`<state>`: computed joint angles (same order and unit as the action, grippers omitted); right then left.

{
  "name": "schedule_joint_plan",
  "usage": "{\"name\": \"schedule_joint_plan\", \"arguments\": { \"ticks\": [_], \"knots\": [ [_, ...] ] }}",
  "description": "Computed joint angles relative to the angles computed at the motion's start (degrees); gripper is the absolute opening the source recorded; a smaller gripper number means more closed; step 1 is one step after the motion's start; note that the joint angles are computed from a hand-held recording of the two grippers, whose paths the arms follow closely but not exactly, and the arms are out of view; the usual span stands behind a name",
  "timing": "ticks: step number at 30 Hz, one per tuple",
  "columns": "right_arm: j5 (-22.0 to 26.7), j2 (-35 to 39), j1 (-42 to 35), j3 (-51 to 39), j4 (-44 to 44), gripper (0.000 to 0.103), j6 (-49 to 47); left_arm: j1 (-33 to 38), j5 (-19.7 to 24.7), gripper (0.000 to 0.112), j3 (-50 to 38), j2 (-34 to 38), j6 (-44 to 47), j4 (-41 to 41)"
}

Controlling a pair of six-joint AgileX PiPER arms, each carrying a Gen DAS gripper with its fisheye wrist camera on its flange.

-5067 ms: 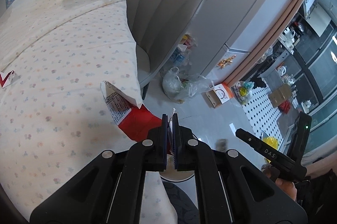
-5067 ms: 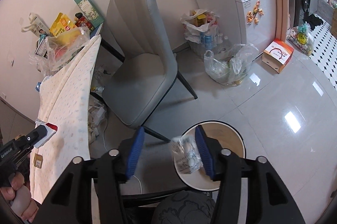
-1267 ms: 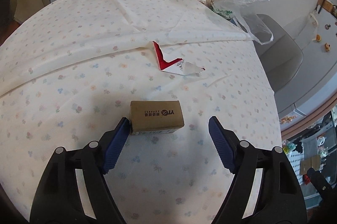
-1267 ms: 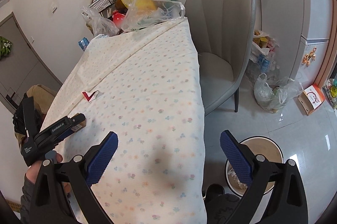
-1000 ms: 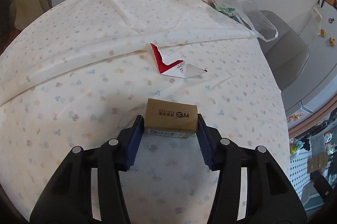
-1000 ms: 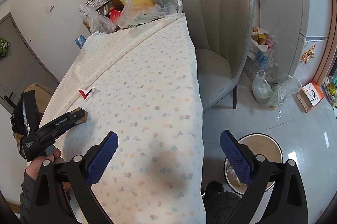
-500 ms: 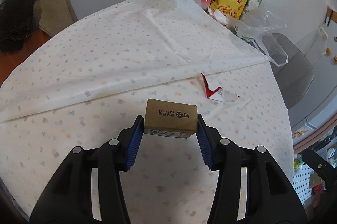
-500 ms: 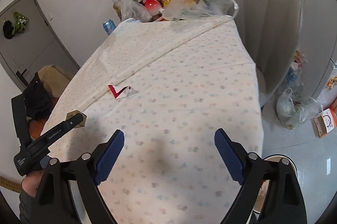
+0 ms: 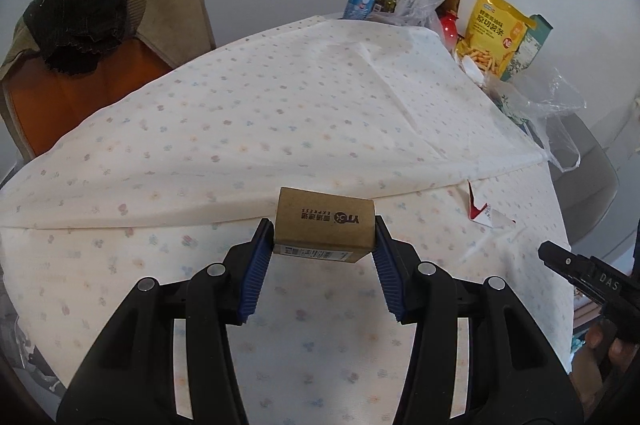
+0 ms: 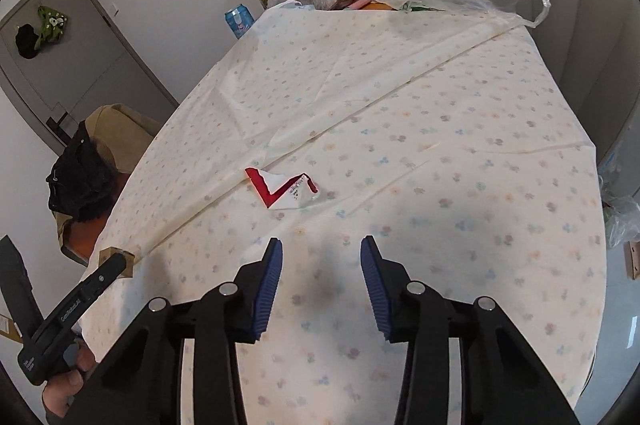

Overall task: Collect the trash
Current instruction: 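Close the right gripper on the red-and-white folded paper while the left gripper holds the box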

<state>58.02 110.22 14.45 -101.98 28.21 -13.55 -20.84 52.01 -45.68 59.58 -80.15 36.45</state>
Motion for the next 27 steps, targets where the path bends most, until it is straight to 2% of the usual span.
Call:
{"name": "schedule_joint_plan", "arguments": {
  "ticks": [7,13,15,16,17,22,27],
  "knots": [
    [3.03,8.70,2.68,-11.22,-1.82,0.032,4.84,5.03,-1.02,0.050,2.74,-3.22,1.66,-1.31],
    [5.97,15.77,3.31,-20.09,-1.85,0.030,8.03,11.21,-3.60,0.050,4.50,-4.38,4.70,-4.16],
    [6.91,17.50,3.12,-22.20,-1.08,0.023,8.30,11.88,-4.03,0.050,4.74,-4.38,5.07,-4.55],
    [7.64,18.32,2.92,-23.23,-0.62,0.012,8.14,12.11,-4.29,0.050,4.86,-4.40,5.22,-4.74],
    [8.15,18.88,2.90,-24.05,-0.59,0.007,8.19,12.11,-4.41,0.050,4.94,-4.43,5.23,-4.82],
    [3.29,12.99,1.96,-15.92,-0.74,0.003,6.27,11.58,-5.00,0.050,5.45,-4.75,4.91,-4.98],
    [1.70,4.92,-0.65,-5.13,2.78,0.003,0.77,7.07,-4.19,0.050,4.88,-4.52,1.10,-2.87]
  ]
}}
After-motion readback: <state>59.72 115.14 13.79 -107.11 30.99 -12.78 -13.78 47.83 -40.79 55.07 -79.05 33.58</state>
